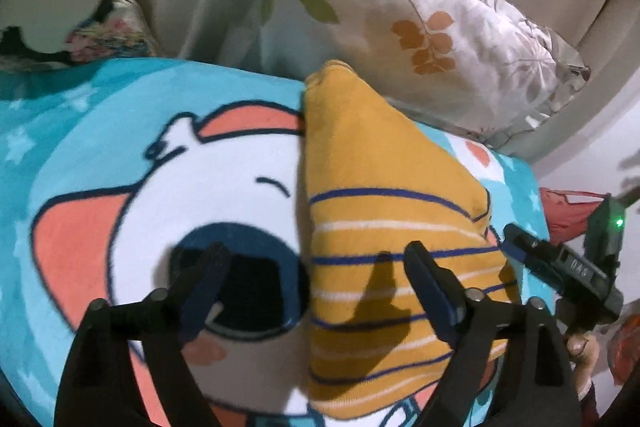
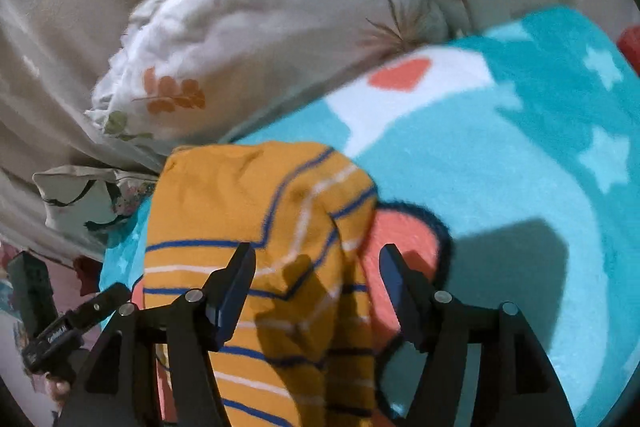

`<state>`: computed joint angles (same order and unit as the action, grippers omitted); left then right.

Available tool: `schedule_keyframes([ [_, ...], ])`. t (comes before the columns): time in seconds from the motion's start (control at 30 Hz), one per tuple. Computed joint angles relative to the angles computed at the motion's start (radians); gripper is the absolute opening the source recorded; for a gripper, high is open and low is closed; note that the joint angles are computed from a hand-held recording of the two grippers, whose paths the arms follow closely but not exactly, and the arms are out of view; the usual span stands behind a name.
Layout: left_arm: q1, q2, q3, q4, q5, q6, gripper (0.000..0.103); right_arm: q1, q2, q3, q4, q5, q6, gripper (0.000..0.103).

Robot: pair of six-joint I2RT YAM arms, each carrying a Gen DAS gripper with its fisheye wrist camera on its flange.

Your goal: Fold small clothes

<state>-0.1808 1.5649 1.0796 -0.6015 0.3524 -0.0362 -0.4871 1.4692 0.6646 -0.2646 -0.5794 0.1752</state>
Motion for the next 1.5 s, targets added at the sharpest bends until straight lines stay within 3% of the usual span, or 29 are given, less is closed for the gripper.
schedule_keyframes([
  [0.13,-0.034,0.151,0.06,-0.032,0.086,0.06,0.092,0.064,0.087,-0.017,0.092,-0.005,0.048,0.069],
  [0.2,-0.052,0.227,0.1,-0.07,0.13,0.06,0.091,0.103,0.123,-0.016,0.151,-0.024,0.1,0.06],
  [0.23,-0.056,0.255,0.122,-0.09,0.135,0.046,0.071,0.124,0.149,-0.003,0.171,-0.042,0.136,0.053],
  [0.33,-0.032,0.234,0.133,-0.109,0.151,0.021,0.045,0.141,0.165,0.021,0.18,-0.121,0.184,0.044],
  [0.43,0.008,0.167,0.127,-0.131,0.119,0.05,0.044,0.153,0.147,0.022,0.196,-0.191,0.21,0.043],
  [0.5,0.022,0.167,0.134,-0.133,0.068,0.045,0.047,0.166,0.165,0.02,0.212,-0.188,0.217,0.046],
  [0.53,0.022,0.194,0.154,-0.138,0.026,0.033,0.051,0.185,0.183,0.025,0.215,-0.141,0.216,0.053],
  [0.6,0.023,0.231,0.167,-0.132,-0.004,0.019,0.065,0.196,0.204,0.033,0.208,-0.088,0.209,0.062],
  [0.7,0.034,0.189,0.122,-0.103,0.0,-0.013,0.066,0.142,0.14,0.015,0.172,-0.082,0.206,0.062],
  [0.8,0.04,0.08,0.067,-0.114,-0.037,-0.038,0.066,0.084,-0.019,0.014,0.078,-0.008,0.158,0.062],
  [0.87,0.047,-0.034,0.008,-0.106,-0.056,-0.028,0.067,0.078,-0.095,0.019,0.046,0.009,0.137,0.061],
  [0.93,0.053,-0.156,-0.059,-0.089,-0.098,-0.026,0.074,0.114,-0.129,0.034,0.027,0.003,0.123,0.057],
  [1.07,0.055,-0.357,-0.142,-0.073,-0.146,-0.048,0.076,0.267,-0.001,0.095,0.037,0.021,0.099,0.057],
  [1.13,0.065,-0.442,-0.168,-0.072,-0.17,-0.049,0.083,0.307,0.124,0.147,0.036,0.077,0.081,0.057],
  [1.2,0.075,-0.516,-0.185,-0.078,-0.206,-0.029,0.084,0.333,0.239,0.215,0.017,0.132,0.067,0.057],
  [1.27,0.107,-0.585,-0.188,-0.1,-0.227,0.016,0.085,0.334,0.243,0.229,0.037,0.145,0.076,0.064],
  [1.33,0.139,-0.646,-0.189,-0.113,-0.259,0.039,0.093,0.343,0.246,0.259,0.015,0.17,0.07,0.066],
  [1.5,0.282,-0.725,-0.148,-0.195,-0.168,0.092,0.098,0.356,0.132,0.23,0.005,0.238,0.088,0.066],
])
